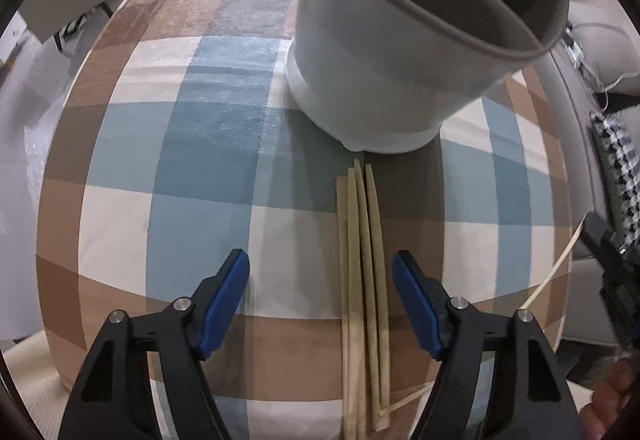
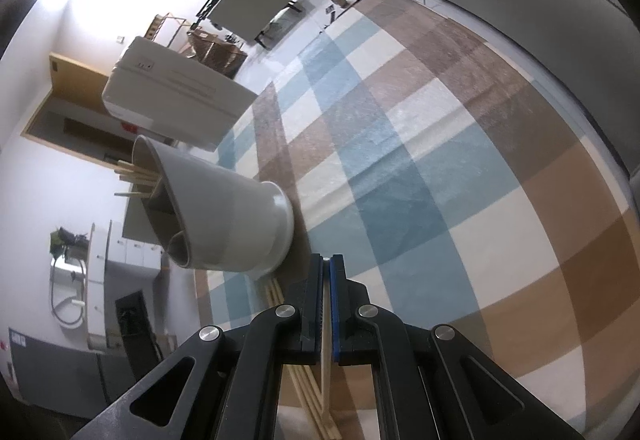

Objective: Organize utensils
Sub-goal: 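Close the left tool on another chopstick while the right tool holds its chopstick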

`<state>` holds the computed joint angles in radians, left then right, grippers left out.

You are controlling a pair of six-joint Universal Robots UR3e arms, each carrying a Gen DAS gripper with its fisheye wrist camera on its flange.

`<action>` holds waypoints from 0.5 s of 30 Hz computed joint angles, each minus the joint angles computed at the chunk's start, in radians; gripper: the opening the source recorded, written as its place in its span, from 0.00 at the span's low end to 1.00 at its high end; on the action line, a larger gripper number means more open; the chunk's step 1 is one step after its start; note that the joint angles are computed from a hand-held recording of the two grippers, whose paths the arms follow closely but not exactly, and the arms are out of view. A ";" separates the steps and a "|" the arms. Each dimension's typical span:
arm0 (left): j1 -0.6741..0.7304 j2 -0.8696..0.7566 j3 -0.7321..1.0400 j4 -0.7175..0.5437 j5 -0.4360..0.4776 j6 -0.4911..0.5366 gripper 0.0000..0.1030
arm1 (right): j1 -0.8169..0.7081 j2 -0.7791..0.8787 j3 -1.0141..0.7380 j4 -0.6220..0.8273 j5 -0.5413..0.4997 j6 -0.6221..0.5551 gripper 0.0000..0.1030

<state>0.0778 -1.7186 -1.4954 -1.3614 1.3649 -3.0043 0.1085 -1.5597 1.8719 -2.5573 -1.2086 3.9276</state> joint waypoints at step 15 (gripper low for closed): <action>0.142 0.012 -0.016 -0.099 -0.112 0.086 0.11 | 0.037 0.074 -0.071 0.016 -0.036 -0.005 0.02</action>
